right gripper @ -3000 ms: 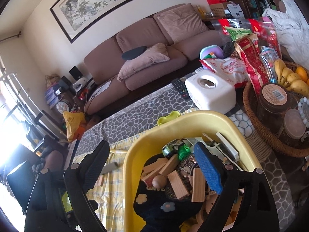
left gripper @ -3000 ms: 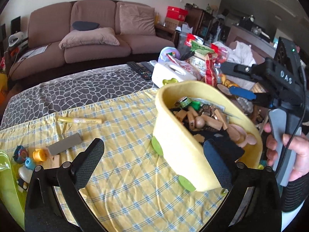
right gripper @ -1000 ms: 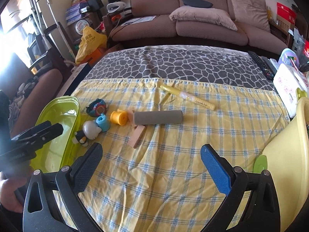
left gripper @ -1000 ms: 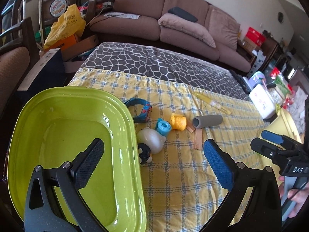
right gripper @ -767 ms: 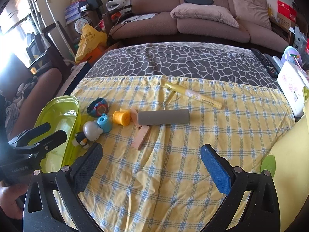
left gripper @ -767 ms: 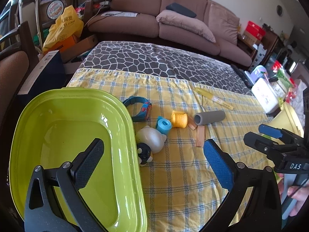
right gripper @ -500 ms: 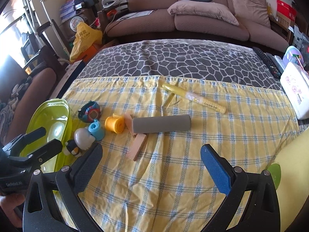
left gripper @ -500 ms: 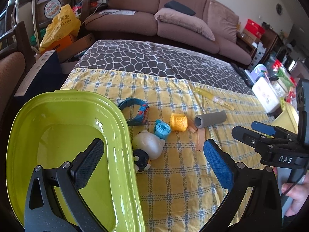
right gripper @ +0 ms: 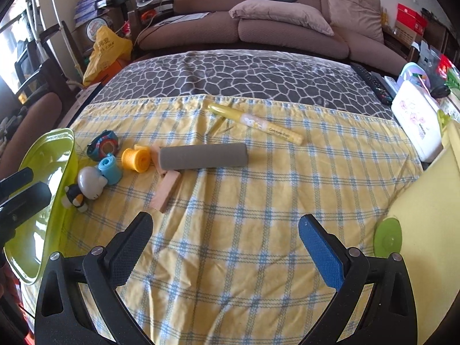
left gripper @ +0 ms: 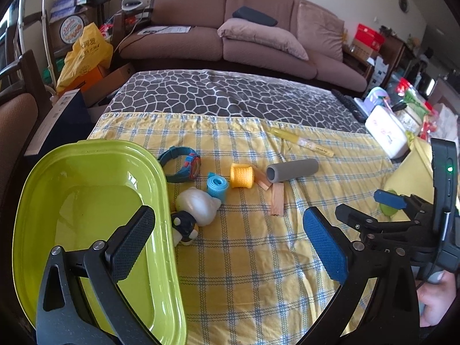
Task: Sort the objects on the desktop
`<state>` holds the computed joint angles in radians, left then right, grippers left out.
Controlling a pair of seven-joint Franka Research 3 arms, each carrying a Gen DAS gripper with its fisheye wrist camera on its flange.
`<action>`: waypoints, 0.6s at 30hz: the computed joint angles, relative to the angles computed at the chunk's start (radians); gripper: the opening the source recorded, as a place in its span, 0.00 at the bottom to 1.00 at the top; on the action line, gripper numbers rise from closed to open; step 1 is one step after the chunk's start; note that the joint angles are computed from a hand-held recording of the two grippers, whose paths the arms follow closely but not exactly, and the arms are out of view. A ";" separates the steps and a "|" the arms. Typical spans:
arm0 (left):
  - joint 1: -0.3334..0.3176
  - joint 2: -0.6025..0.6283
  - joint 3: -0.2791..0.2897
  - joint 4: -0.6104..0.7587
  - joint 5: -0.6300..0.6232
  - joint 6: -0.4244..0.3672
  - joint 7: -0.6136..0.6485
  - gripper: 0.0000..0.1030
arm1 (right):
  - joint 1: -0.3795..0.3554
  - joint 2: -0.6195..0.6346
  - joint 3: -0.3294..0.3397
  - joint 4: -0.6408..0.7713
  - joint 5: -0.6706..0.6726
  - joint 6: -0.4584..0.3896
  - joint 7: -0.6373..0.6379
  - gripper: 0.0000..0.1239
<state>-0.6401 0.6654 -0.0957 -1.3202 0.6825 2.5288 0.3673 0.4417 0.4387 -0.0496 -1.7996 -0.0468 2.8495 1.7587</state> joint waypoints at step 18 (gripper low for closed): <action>-0.123 0.073 -0.021 0.058 -0.006 -0.101 0.002 1.00 | 0.083 -0.116 -0.134 -0.295 -0.191 0.134 0.227 0.83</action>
<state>-0.7627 0.7386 -0.1164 -1.2622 0.6769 2.4279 0.3696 0.5251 0.3227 -0.1840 -2.0944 -0.2377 2.9831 1.9859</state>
